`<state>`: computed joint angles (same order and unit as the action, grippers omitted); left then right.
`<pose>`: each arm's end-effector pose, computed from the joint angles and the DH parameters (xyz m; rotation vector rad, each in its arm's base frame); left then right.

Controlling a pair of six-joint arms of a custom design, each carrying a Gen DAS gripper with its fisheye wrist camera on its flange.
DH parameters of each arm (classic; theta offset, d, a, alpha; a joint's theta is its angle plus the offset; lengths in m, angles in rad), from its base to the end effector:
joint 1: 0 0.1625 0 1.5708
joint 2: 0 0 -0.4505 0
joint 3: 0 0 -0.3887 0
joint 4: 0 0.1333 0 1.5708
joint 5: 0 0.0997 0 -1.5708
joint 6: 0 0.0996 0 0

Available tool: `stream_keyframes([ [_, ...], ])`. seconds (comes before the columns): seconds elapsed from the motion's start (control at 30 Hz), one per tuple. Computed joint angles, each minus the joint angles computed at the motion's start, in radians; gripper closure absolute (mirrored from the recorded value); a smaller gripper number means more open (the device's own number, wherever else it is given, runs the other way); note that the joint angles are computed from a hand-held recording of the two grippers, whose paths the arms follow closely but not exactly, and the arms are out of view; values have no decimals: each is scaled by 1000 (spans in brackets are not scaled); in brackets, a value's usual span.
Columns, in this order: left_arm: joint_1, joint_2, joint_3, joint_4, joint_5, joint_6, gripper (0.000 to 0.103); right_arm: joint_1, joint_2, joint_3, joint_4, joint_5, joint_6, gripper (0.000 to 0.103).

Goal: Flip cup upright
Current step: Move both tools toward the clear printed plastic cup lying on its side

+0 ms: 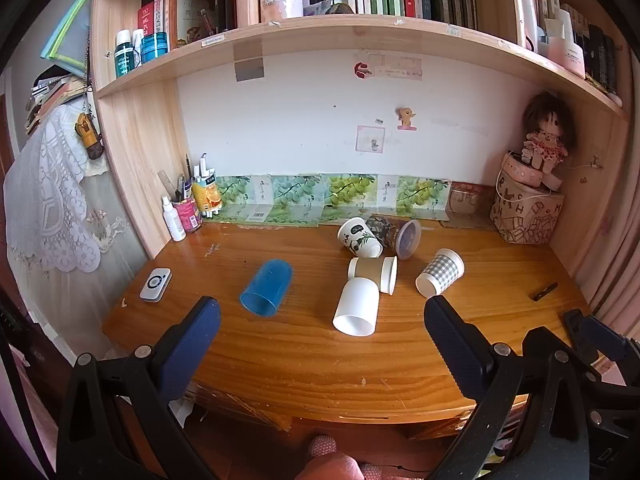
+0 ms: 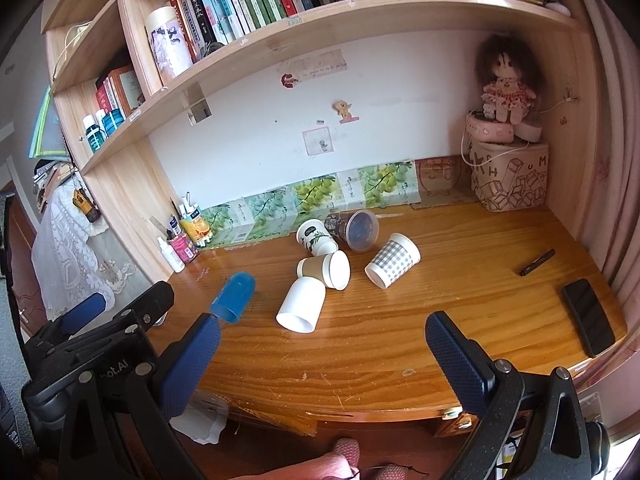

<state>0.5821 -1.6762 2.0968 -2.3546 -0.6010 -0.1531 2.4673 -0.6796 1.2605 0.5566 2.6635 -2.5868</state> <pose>-0.2329 -0.4112 0.4346 0.7332 2.2025 -1.0148 0.4999 -0.3421 0.1489 0.0863 -2.2815 1.2858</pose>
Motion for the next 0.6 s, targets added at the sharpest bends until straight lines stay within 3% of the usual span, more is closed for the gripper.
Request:
stream_keyframes([
  [0.3, 27, 49, -26, -57, -35, 74, 2, -30, -15, 1, 4, -55, -5, 0],
  [0.6, 69, 113, -75, -177, -117, 179, 2, -66, -22, -23, 21, -92, -79, 0],
])
